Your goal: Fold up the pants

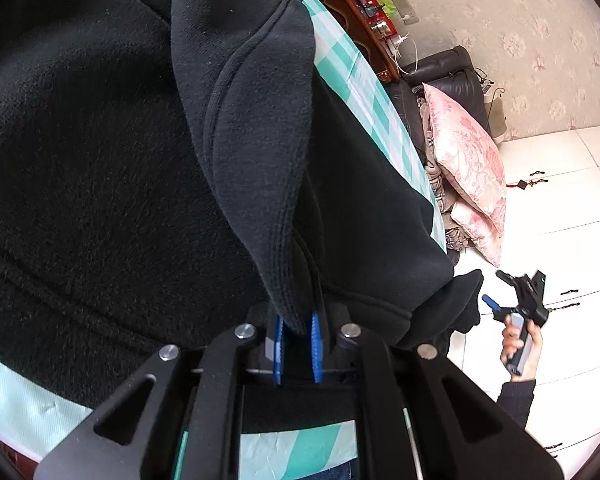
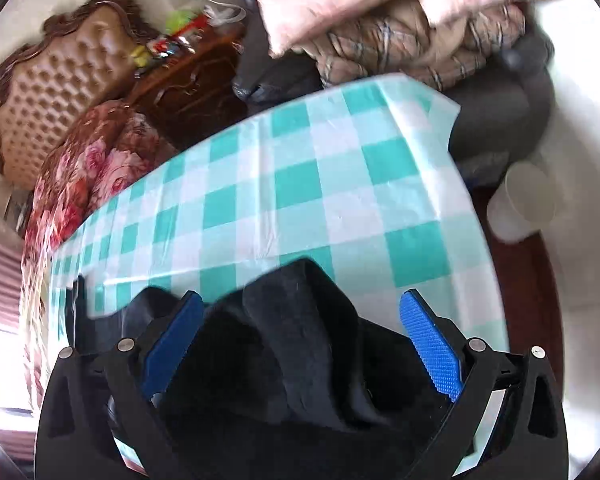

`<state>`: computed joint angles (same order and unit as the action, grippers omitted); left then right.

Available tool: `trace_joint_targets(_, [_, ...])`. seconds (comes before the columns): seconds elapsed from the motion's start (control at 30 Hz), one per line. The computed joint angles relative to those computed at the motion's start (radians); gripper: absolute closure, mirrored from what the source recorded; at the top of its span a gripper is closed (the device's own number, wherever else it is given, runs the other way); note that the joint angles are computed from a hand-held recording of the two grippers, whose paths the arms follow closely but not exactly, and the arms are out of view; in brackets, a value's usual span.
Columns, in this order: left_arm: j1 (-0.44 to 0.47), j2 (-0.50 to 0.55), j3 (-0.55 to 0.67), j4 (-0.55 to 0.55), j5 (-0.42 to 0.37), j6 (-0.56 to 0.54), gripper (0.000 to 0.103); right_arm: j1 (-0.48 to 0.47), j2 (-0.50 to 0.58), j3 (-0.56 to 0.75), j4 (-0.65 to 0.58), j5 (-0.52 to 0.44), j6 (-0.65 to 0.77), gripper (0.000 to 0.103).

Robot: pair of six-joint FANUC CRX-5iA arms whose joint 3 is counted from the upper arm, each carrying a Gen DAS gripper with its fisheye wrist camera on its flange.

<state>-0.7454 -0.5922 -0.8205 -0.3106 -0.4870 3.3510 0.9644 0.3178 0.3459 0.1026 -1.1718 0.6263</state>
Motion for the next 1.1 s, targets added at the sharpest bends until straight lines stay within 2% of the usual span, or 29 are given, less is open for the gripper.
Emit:
trace_joint_targets(0.07, [-0.001, 0.0, 0.004, -0.001, -0.007, -0.004, 0.092, 0.003, 0.022, 0.028, -0.007, -0.015, -0.039, 0.007])
trace_joint_targets(0.1, [-0.001, -0.006, -0.001, 0.001, -0.007, -0.004, 0.092, 0.004, 0.019, 0.025, -0.027, 0.006, -0.076, 0.008])
trace_joint_targets(0.2, [0.002, -0.004, -0.002, 0.0, 0.004, 0.005, 0.09, 0.021, -0.059, -0.048, -0.186, 0.156, -0.205, 0.008])
trace_joint_targets(0.27, [0.005, -0.004, -0.003, 0.002, 0.006, 0.002, 0.09, 0.039, -0.058, -0.028, -0.279, 0.128, -0.243, 0.008])
trace_joint_targets(0.43, [-0.026, 0.016, 0.024, -0.053, -0.015, 0.069, 0.09, 0.039, 0.021, 0.051, -0.3, 0.021, -0.363, 0.008])
trace_joint_targets(0.57, [-0.043, 0.015, 0.025, -0.089, -0.008, 0.123, 0.09, 0.009, 0.157, 0.215, -0.305, -0.118, -0.383, 0.01])
trace_joint_targets(0.6, [-0.044, 0.011, 0.021, -0.092, -0.003, 0.13, 0.09, 0.008, 0.19, 0.259, -0.295, -0.157, -0.374, 0.021])
trace_joint_targets(0.63, [-0.046, 0.012, 0.021, -0.097, 0.0, 0.139, 0.09, 0.004, 0.212, 0.289, -0.292, -0.188, -0.363, 0.041])
trace_joint_targets(0.67, [-0.049, 0.01, 0.02, -0.104, 0.002, 0.15, 0.09, 0.001, 0.225, 0.302, -0.285, -0.208, -0.357, 0.052])
trace_joint_targets(0.7, [-0.05, 0.004, 0.016, -0.107, 0.006, 0.157, 0.09, -0.004, 0.21, 0.273, -0.286, -0.176, -0.349, 0.076])
trace_joint_targets(0.73, [-0.057, 0.0, 0.015, -0.118, 0.005, 0.172, 0.09, -0.004, 0.174, 0.213, -0.287, -0.102, -0.326, 0.09])
trace_joint_targets(0.8, [-0.068, -0.011, 0.011, -0.14, 0.002, 0.201, 0.09, 0.03, 0.077, 0.056, -0.213, 0.039, -0.33, 0.092])
trace_joint_targets(0.9, [-0.074, -0.024, 0.0, -0.163, 0.015, 0.234, 0.09, 0.147, -0.14, -0.258, 0.007, 0.256, -0.446, 0.093])
trace_joint_targets(0.93, [-0.086, -0.022, 0.007, -0.179, 0.002, 0.251, 0.09, 0.181, -0.204, -0.363, 0.08, 0.338, -0.516, 0.094])
trace_joint_targets(1.03, [-0.09, -0.018, 0.016, -0.174, -0.012, 0.238, 0.09, 0.309, -0.42, -0.677, 0.294, 0.459, -0.815, 0.094])
trace_joint_targets(1.1, [-0.086, -0.009, 0.022, -0.167, -0.014, 0.227, 0.09, 0.372, -0.522, -0.843, 0.345, 0.493, -1.007, 0.094])
